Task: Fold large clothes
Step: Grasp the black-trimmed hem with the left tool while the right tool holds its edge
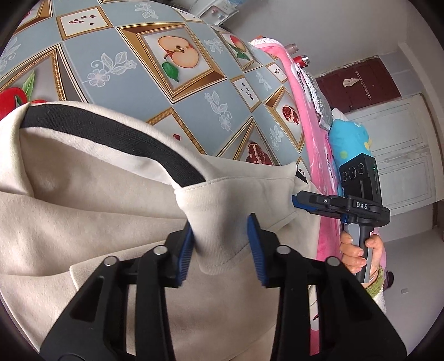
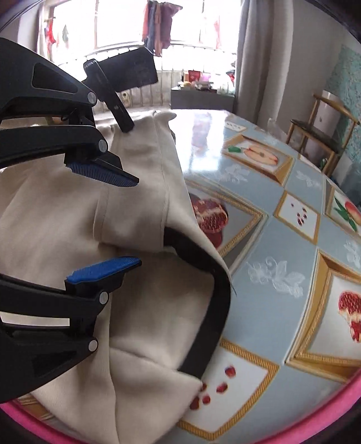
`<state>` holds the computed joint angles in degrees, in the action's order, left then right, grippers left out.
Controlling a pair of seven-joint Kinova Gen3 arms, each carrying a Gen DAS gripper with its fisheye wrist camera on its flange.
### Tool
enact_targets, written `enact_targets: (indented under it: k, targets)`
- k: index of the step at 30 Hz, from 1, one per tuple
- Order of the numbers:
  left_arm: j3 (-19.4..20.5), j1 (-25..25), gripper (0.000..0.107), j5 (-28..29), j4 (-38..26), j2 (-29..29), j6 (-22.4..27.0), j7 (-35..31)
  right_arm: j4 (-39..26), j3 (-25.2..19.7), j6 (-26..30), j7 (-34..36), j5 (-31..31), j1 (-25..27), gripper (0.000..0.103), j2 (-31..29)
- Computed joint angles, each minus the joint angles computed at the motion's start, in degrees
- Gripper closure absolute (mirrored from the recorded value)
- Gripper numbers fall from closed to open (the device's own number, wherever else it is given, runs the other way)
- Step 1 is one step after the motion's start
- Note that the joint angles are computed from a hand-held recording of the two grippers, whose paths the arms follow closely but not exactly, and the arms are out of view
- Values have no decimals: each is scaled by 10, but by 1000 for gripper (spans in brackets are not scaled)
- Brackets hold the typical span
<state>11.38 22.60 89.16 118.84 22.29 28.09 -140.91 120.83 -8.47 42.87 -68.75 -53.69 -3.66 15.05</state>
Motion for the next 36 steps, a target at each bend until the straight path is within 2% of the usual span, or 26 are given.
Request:
enact_targets:
  k: [1, 3, 6, 8, 10, 13, 17, 20, 22, 23, 25, 28, 30, 31, 32, 34, 36]
  targets:
    - [-11, 8, 77, 5, 1, 0, 5, -5, -2, -2, 1, -5, 3, -5, 52, 2]
    - [-59, 44, 78, 6, -3, -2, 25, -6, -9, -18, 3, -12, 10, 3, 52, 14]
    - [-138, 112, 80, -53, -27, -6, 45, 53, -13, -64, -3, -28, 28, 33, 52, 21]
    - [-191, 165, 84, -100, -43, -8, 45, 93, -23, -75, -7, -53, 58, 27, 57, 20]
    - [-228, 218, 90, -147, -55, -10, 13, 112, -42, -49, -4, -91, 105, -18, 72, 13]
    - [-288, 298, 95, -216, -73, -4, -18, 145, -52, 7, -7, -121, 175, -98, 87, -2]
    - [-386, 404, 97, -310, -103, 14, -23, 199, -71, 73, -15, -156, 268, -204, 92, -5]
    - [-466, 484, 97, -380, -126, 30, -18, 256, -94, 129, -11, -212, 338, -283, 94, 2]
    - [-495, 517, 97, -426, -137, 41, -24, 285, -113, 162, -13, -247, 385, -332, 94, 13]
    - [-493, 518, 97, -449, -142, 42, -22, 305, -117, 164, -14, -270, 408, -343, 94, 16]
    - [-484, 518, 97, -494, -149, 43, -20, 342, -121, 136, -15, -307, 455, -335, 94, 15]
    - [-460, 518, 97, -556, -142, 35, -32, 382, -100, 57, -32, -344, 500, -280, 93, 1]
    - [-419, 491, 97, -590, -134, 23, -46, 410, -84, 6, -45, -376, 526, -240, 91, -10]
    - [-404, 477, 97, -594, -133, 20, -49, 415, -76, -8, -54, -400, 542, -232, 86, -15]
    - [-398, 471, 96, -589, -132, 20, -50, 412, -69, -12, -61, -423, 559, -233, 83, -20]
    - [-372, 452, 96, -605, -130, 17, -60, 426, -67, 13, -50, -470, 594, -264, 59, -30]
    - [-322, 414, 96, -647, -124, 9, -73, 463, -66, 62, -30, -516, 635, -317, 57, -50]
